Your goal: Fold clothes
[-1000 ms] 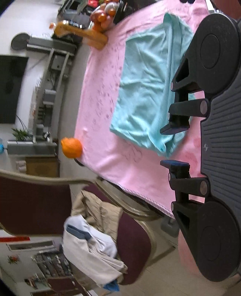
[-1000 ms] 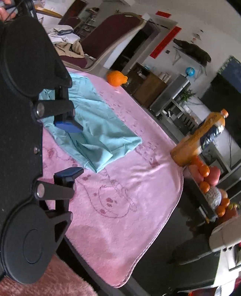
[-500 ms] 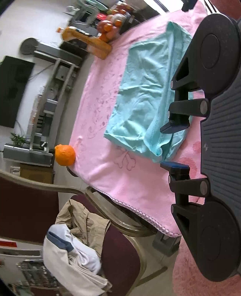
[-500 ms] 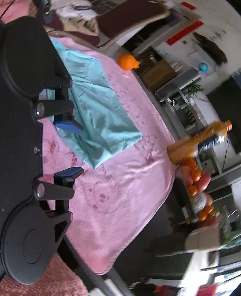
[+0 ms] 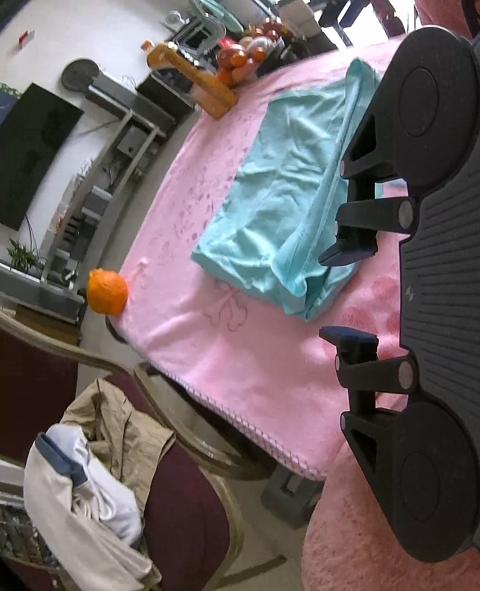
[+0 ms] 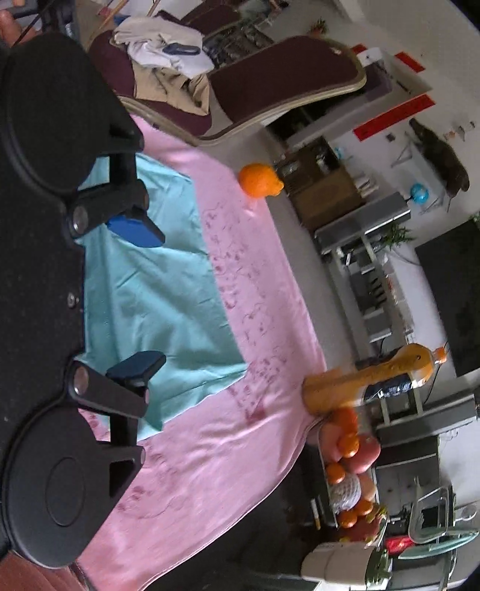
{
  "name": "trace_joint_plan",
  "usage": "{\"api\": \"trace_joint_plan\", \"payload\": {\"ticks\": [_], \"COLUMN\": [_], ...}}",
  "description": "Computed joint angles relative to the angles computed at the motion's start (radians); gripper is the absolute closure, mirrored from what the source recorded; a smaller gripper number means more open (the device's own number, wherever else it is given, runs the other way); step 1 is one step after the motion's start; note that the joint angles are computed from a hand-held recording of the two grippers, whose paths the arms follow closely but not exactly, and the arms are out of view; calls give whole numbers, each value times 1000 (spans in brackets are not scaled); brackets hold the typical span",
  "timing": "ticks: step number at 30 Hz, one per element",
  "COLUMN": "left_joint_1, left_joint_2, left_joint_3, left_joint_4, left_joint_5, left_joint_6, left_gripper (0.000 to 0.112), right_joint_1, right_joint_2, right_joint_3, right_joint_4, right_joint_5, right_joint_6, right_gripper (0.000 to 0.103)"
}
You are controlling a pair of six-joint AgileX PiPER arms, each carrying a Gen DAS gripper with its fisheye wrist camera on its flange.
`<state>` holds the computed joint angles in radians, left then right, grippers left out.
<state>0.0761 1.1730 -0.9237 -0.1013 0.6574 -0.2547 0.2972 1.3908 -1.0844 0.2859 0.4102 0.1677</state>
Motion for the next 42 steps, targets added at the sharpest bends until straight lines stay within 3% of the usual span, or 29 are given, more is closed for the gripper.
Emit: {"api": "trace_joint_plan", "payload": {"ticks": [3,5,7,8,9,12,14,18,22,25,26,27,29,31,33,37,39,42], "left_joint_1": [-36,-57,-86,-108,-133,-188,-236,-290,-268,-193,-159,-119,-53,-50,-87,-134,-126,-113], "left_joint_2": [45,98,168,212,275,504,599,678,599,375,302,230,156,175,242,364,388,386], "left_joint_3": [-60,-128,-215,-262,-325,-552,-616,-611,-540,-348,-296,-252,-208,-222,-275,-372,-385,-377], "left_joint_4": [79,128,186,214,222,161,242,349,244,80,14,-57,-159,-156,-54,143,142,61], "left_joint_5": [30,49,57,54,57,140,147,148,255,218,221,236,193,122,73,59,58,75], "left_joint_6": [-18,-15,-21,-23,9,163,168,155,359,581,668,761,841,762,563,235,213,307], "left_gripper": [78,78,78,78,78,78,78,79,86,84,81,80,76,75,75,76,76,73], "right_joint_1": [-71,-140,-193,-210,-215,-198,-166,-76,-62,-123,-145,-152,-150,-187,-232,-257,-274,-264], "right_joint_2": [45,90,144,169,211,350,442,503,524,446,386,321,208,170,185,269,310,345], "right_joint_3": [-12,-41,-97,-130,-184,-361,-473,-529,-539,-508,-450,-393,-302,-269,-265,-282,-295,-320], "right_joint_4": [201,368,425,424,382,247,153,-145,-190,-5,40,52,-15,5,73,145,187,156], "right_joint_5": [3,50,121,156,206,337,398,398,490,658,670,675,626,565,505,397,391,410], "right_joint_6": [-176,-302,-351,-352,-314,-196,-106,58,40,-77,-127,-150,-144,-136,-133,-79,-100,-111], "right_gripper": [41,41,52,70,75,75,75,74,70,70,70,65,56,55,56,56,59,61]}}
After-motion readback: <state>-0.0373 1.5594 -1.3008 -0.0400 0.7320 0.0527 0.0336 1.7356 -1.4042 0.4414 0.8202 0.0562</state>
